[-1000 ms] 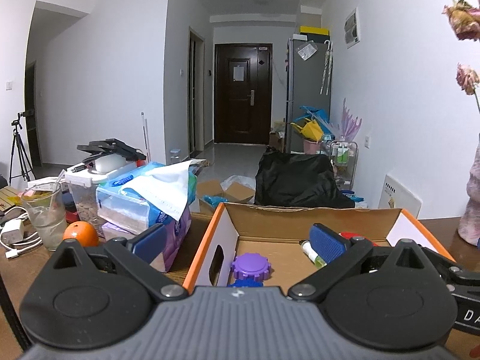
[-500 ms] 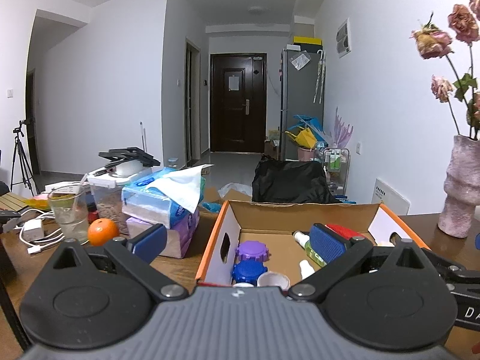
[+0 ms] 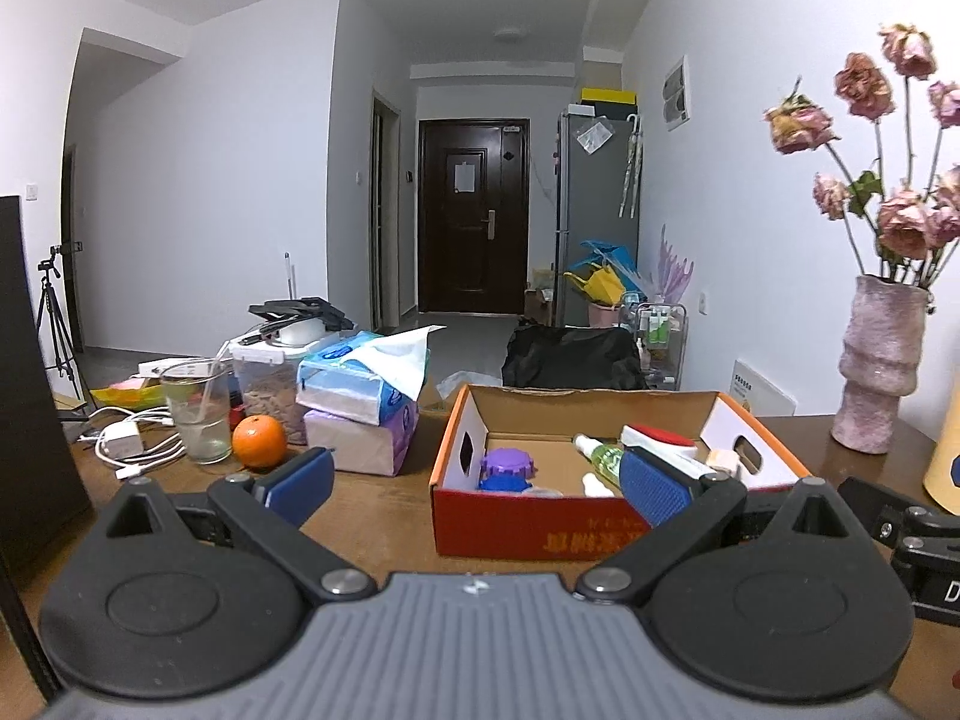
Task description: Organize rigid objects
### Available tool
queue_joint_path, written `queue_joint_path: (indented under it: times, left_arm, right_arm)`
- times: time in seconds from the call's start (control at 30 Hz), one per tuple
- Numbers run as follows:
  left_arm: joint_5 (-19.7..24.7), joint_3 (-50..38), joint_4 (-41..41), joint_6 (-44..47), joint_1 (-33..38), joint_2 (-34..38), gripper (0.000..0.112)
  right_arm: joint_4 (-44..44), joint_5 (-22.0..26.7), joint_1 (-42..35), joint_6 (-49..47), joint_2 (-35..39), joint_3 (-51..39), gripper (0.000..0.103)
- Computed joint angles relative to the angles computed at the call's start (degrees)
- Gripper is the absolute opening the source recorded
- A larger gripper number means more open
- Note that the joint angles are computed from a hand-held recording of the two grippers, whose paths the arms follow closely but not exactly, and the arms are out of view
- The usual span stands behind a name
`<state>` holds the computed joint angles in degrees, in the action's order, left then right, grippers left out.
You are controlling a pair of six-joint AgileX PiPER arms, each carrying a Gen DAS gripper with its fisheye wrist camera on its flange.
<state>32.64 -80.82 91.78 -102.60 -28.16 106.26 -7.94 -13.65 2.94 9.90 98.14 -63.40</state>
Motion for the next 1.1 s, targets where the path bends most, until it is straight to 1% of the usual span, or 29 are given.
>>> queue_joint_path:
  times: [0.07, 0.23, 0.4, 0.57, 0.67, 0.87, 1.0, 1.1]
  left_arm:
    - [1.1, 4.4, 1.3, -2.2, -1.4, -3.2, 0.103]
    - [4.5, 14.8, 3.7, -6.7, -5.4, -11.1, 0.103]
    - [8.4, 23.8, 2.2, -8.0, -10.0, -17.9, 0.103]
    - [12.2, 30.3, -0.5, -8.0, -15.0, -23.1, 0.103]
    - [14.1, 32.7, -1.3, -8.2, -17.6, -25.1, 0.103]
    - [16.8, 35.2, -2.6, -8.2, -21.1, -27.7, 0.103]
    - [17.9, 35.3, -3.0, -7.8, -22.2, -28.1, 0.103]
    - [18.3, 35.3, -3.3, -7.6, -22.7, -28.2, 0.103]
  right_arm:
    - [-0.7, -0.5, -0.1, 0.9, -2.9, 3.5, 0.103]
    - [1.7, -1.7, 0.3, -2.1, -11.1, 12.6, 0.103]
    - [7.8, -1.9, 1.9, -9.0, -20.1, 21.7, 0.103]
    - [18.0, -0.9, 4.2, -19.4, -28.7, 29.5, 0.103]
    - [24.1, -0.2, 5.6, -25.4, -33.0, 32.9, 0.103]
    - [31.2, 0.9, 6.7, -32.2, -38.5, 36.3, 0.103]
    - [32.9, 1.5, 6.8, -34.0, -40.2, 37.0, 0.103]
    - [32.6, 1.7, 6.5, -33.7, -40.7, 37.2, 0.103]
